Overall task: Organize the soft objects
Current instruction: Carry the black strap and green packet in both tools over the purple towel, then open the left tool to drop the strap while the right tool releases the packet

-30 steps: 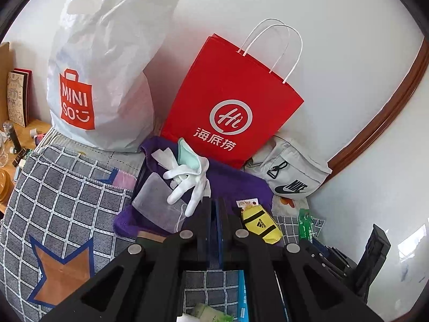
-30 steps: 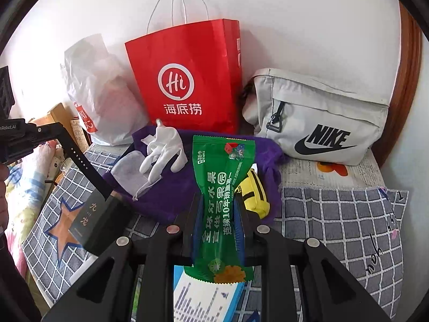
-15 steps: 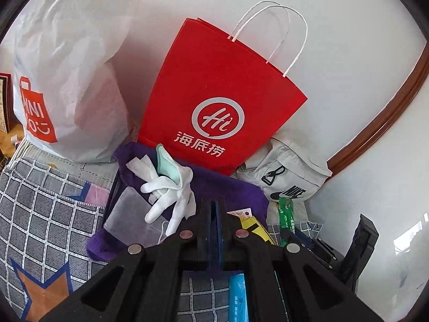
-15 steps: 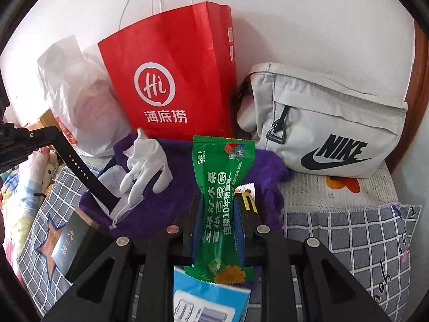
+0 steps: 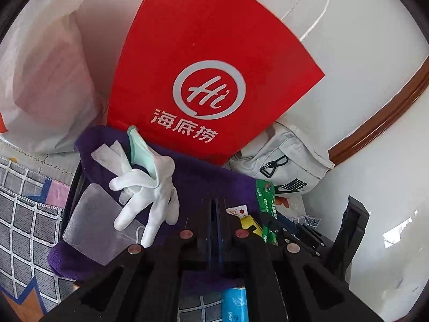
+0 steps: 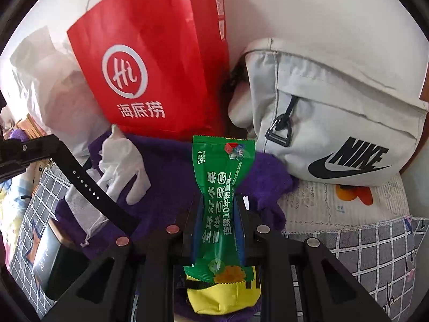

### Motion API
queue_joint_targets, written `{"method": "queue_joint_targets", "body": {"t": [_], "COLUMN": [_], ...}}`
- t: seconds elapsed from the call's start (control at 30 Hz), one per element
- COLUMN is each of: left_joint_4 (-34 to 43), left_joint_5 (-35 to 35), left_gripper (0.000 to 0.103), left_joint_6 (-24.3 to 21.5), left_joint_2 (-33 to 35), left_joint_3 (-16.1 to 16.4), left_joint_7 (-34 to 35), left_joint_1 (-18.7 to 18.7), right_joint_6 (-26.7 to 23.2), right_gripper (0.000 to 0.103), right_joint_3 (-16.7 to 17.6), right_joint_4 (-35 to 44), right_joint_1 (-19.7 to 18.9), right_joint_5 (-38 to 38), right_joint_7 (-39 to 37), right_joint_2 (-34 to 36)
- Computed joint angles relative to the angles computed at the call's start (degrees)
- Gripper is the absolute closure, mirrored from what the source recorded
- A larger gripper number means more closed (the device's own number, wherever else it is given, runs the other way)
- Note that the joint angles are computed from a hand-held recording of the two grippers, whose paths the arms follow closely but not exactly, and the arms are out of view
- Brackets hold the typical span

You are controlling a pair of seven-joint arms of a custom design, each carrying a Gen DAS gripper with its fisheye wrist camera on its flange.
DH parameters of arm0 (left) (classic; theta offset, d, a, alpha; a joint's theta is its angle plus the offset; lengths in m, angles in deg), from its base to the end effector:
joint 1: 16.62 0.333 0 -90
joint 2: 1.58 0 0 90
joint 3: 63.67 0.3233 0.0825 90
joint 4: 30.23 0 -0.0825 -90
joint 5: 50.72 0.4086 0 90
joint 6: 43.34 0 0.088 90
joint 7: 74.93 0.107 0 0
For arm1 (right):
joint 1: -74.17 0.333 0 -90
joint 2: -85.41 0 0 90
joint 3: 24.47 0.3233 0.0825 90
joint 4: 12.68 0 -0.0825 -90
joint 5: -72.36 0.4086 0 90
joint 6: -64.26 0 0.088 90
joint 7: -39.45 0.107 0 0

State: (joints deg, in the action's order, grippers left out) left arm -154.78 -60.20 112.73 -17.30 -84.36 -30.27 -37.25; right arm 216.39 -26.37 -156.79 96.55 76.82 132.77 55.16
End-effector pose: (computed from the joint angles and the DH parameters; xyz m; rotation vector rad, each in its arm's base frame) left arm 0.4035 -0.3710 0.5944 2.1985 -1.8643 1.2362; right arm 0.4236 0.1545 0.5343 -1.9790 1.5499 -0.3929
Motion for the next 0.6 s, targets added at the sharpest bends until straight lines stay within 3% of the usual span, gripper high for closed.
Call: {"method": "queue_joint_targets", "body": {"t": [0.6], "left_joint_4": [-6.2], "left_joint_5": [0.1], "left_gripper": [0.098], "left_joint_6": [-5.3], "left_joint_2": [-1.8], "left_joint_3": [1.9], "left_joint_7": [-1.2], "left_joint_1": [2.6], "right_joint_6": [-2.5], "right_gripper": [0.079], "right_joint_3": [1.0], "right_joint_4": [3.9], "right_joint_1": [-1.5], "right_joint_5": [0.4], "right_joint_7": [-0.6], "right_joint_2": [8.4]}}
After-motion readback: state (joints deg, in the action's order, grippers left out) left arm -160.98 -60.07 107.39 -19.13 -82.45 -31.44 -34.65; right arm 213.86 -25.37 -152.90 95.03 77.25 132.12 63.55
